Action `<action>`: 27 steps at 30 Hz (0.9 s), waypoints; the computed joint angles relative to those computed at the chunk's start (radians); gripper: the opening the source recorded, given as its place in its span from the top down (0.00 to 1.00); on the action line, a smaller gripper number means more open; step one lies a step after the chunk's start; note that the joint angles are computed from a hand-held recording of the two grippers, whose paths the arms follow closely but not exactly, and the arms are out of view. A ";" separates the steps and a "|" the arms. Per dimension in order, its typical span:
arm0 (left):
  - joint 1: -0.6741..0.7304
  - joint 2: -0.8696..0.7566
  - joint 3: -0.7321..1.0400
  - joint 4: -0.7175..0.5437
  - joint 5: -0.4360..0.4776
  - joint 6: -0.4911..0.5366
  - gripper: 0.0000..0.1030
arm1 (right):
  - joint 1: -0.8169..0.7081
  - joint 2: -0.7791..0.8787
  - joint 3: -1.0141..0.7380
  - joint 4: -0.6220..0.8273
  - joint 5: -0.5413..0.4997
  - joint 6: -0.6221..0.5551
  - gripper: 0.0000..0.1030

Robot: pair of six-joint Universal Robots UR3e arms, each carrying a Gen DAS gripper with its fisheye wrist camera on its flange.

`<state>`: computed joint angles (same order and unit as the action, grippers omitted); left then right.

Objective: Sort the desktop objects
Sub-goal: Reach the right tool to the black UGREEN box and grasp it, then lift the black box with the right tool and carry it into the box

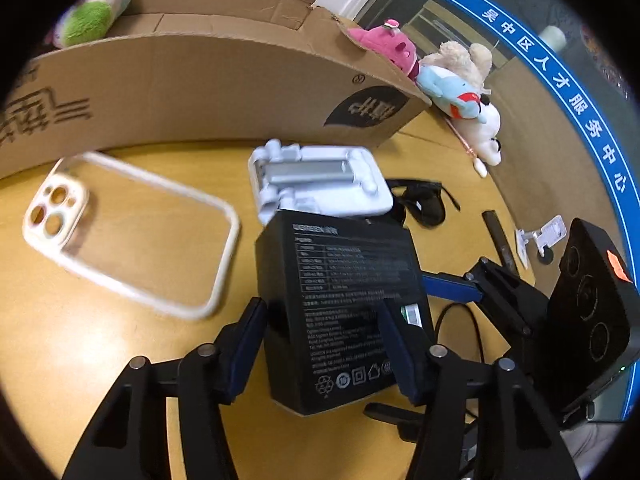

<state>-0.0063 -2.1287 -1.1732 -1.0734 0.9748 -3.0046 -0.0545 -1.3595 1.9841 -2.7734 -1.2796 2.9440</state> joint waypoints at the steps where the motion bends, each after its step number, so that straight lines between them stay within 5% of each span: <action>1: 0.010 0.027 -0.034 -0.010 -0.004 0.015 0.45 | -0.003 -0.013 0.019 -0.005 0.024 -0.017 0.09; 5: 0.040 0.108 -0.135 0.003 0.016 0.014 0.45 | -0.067 -0.089 0.141 -0.051 0.156 -0.084 0.09; 11: 0.047 0.033 -0.080 -0.002 -0.057 -0.040 0.42 | -0.025 0.038 0.036 -0.050 0.089 -0.079 0.10; 15: 0.008 0.074 -0.132 0.085 0.016 -0.060 0.43 | 0.010 0.059 0.012 -0.077 0.033 -0.051 0.11; 22: 0.020 0.179 -0.156 0.139 0.014 -0.052 0.44 | 0.040 -0.055 0.023 -0.078 -0.033 -0.030 0.16; 27: 0.050 0.204 0.006 0.156 0.000 -0.044 0.44 | 0.071 -0.103 -0.130 -0.057 -0.095 -0.036 0.17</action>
